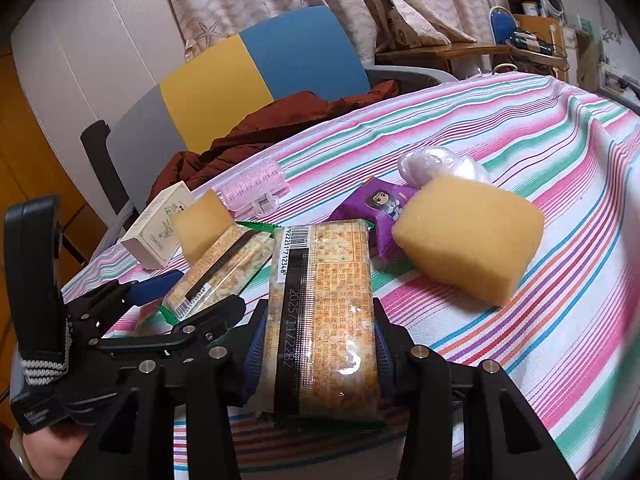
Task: Organize objects
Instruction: 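Grasp the second green-ended cracker packet with the left tool while the right tool holds its packet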
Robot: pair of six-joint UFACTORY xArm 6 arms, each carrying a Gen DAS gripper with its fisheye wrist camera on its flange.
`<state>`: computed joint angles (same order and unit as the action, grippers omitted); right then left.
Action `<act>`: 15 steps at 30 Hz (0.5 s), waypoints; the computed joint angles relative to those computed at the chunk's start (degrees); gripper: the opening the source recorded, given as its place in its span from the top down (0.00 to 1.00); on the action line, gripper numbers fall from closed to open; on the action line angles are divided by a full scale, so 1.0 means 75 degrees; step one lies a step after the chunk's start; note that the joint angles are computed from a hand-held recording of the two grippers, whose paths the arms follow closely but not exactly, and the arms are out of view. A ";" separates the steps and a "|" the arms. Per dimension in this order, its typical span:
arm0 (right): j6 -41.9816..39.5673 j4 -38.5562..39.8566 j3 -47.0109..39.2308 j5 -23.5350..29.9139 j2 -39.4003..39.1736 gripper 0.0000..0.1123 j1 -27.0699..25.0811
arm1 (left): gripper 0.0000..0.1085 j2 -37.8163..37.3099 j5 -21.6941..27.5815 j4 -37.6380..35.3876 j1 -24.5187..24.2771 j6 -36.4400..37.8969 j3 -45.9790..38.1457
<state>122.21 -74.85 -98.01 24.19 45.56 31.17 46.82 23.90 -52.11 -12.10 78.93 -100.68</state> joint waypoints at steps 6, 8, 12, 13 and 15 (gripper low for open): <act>-0.0189 0.0136 -0.0020 0.0081 0.0007 0.59 0.0019 | 0.54 -0.0431 -0.1719 -0.2346 -0.0515 0.3001 0.0862; -0.0206 0.0141 -0.0003 0.0088 -0.0005 0.59 0.0018 | 0.54 -0.0587 -0.1836 -0.2844 -0.0545 0.3512 0.1062; -0.0325 0.0242 -0.0037 0.0159 0.0010 0.59 0.0043 | 0.54 -0.0943 -0.1535 -0.2778 -0.0366 0.3045 0.1507; -0.0389 0.0292 -0.0050 0.0194 0.0014 0.59 0.0054 | 0.54 -0.1044 -0.1487 -0.2800 -0.0336 0.2975 0.1640; -0.0473 0.0360 -0.0055 0.0247 0.0012 0.59 0.0071 | 0.55 -0.1175 -0.1347 -0.2825 -0.0213 0.2763 0.1815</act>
<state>118.66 -72.14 -98.42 26.05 45.65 31.70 38.00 13.80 -73.30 -13.70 99.66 -87.07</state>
